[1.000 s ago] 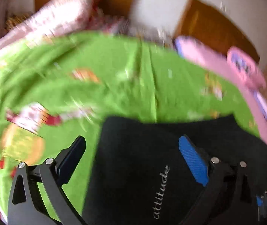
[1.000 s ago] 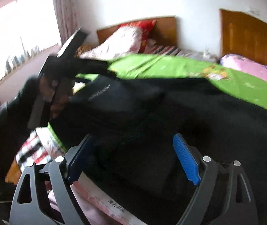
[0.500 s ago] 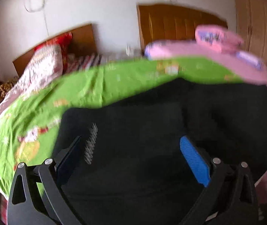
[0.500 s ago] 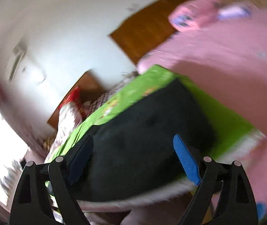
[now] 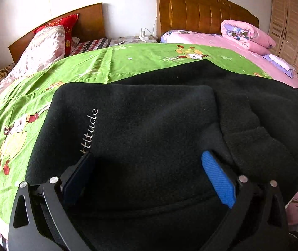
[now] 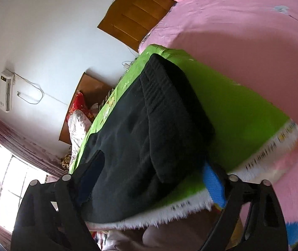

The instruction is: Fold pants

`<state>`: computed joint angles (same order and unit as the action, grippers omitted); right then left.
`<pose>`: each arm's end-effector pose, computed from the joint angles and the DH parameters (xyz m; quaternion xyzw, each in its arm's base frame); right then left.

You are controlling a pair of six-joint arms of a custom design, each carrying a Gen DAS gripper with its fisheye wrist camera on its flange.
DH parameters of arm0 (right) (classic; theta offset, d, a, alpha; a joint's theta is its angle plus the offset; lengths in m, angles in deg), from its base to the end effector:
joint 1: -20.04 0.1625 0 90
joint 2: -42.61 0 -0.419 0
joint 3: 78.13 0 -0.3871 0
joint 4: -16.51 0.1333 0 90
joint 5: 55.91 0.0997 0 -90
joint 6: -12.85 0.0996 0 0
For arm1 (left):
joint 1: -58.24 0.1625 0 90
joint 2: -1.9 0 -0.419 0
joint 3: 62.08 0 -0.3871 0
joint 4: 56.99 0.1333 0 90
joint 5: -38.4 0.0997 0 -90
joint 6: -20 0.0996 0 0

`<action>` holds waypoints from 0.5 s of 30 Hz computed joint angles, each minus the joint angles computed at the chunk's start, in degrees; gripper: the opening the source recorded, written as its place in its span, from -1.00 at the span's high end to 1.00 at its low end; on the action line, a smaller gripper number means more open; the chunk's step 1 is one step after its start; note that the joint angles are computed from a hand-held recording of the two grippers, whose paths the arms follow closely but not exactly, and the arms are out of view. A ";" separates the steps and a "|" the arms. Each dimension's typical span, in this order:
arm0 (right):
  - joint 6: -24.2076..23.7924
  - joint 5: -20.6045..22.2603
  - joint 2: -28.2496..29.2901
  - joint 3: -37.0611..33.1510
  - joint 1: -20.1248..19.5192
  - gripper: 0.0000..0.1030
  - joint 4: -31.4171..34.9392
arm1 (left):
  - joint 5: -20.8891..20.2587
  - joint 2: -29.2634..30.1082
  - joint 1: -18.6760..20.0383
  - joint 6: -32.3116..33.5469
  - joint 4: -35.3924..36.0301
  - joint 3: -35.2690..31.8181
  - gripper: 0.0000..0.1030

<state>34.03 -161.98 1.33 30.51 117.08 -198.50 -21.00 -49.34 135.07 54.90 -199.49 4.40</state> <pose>0.1782 -0.5806 0.1147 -0.1737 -0.8526 0.4929 0.0024 0.0044 -0.7888 0.3796 0.2953 0.8691 -0.2555 0.3036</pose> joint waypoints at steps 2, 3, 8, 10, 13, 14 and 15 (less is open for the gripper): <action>1.92 0.80 0.76 -0.27 -0.53 -0.67 -2.60 | -0.19 0.00 0.05 0.05 0.00 -0.04 -0.97; 2.35 1.19 0.92 -0.33 -0.80 -0.66 -3.08 | -0.28 -0.03 0.09 0.11 -0.02 -0.01 -0.97; -4.02 4.28 -1.24 -1.06 -0.50 -0.63 7.40 | -0.50 0.07 0.22 0.13 0.14 -0.24 -0.97; -4.43 3.28 -0.62 -1.32 -0.40 -0.57 5.88 | -0.47 0.08 0.20 0.05 0.10 -0.16 -0.97; -3.22 1.14 1.21 -1.98 -0.48 -0.44 -0.19 | -0.28 0.14 0.17 -0.02 0.23 -0.24 -0.97; -3.30 -0.21 1.65 -2.32 -0.16 -0.41 -0.72 | -0.26 0.19 0.18 -0.04 0.55 -0.49 -0.97; -4.20 -2.40 2.41 -2.90 0.46 -0.10 -1.26 | -0.20 0.22 0.17 -0.02 0.67 -0.57 -0.97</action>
<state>29.84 -164.38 3.75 27.61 117.54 -199.76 -21.20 -49.12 135.25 54.88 -198.82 3.84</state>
